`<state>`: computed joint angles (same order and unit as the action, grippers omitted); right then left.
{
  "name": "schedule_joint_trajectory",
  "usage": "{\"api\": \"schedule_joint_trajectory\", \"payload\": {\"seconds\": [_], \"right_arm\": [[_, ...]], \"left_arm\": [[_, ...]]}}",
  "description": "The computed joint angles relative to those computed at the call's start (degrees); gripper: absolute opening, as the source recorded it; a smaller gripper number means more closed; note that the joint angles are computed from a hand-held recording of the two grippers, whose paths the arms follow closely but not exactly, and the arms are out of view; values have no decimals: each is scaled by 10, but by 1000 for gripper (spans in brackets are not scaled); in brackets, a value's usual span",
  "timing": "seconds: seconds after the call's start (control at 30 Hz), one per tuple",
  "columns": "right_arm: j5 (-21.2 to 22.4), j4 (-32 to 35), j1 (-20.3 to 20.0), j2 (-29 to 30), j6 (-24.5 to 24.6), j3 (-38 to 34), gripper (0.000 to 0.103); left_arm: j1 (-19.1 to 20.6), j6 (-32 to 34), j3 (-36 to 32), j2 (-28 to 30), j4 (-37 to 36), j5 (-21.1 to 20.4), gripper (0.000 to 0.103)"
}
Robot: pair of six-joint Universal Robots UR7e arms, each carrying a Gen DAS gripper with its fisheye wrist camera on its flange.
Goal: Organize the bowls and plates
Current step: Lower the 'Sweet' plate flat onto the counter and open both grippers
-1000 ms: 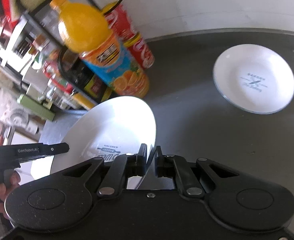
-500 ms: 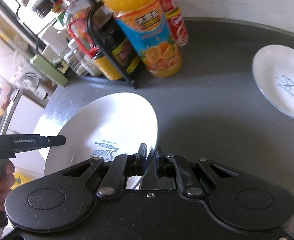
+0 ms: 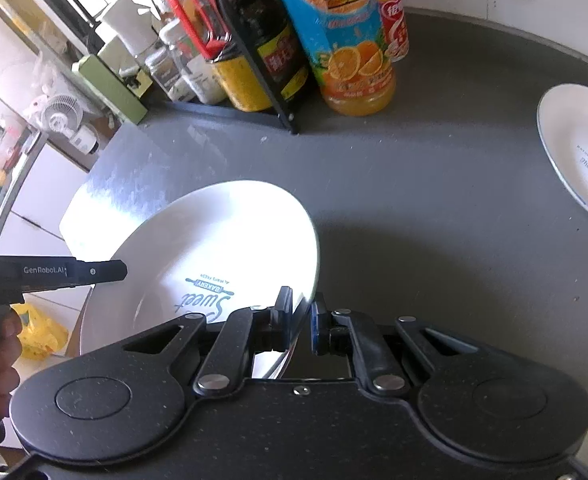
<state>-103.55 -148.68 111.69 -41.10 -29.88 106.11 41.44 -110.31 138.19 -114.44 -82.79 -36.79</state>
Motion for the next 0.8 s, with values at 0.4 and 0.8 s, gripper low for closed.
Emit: {"api": "schedule_joint_trajectory", "payload": {"seconds": [0.4, 0.8], "right_arm": [[-43, -47, 15, 7, -25, 28, 11], [-68, -70, 23, 21, -32, 34, 12]], "left_arm": [[6, 23, 23, -19, -17, -23, 10], [29, 75, 31, -2, -53, -34, 12]]}}
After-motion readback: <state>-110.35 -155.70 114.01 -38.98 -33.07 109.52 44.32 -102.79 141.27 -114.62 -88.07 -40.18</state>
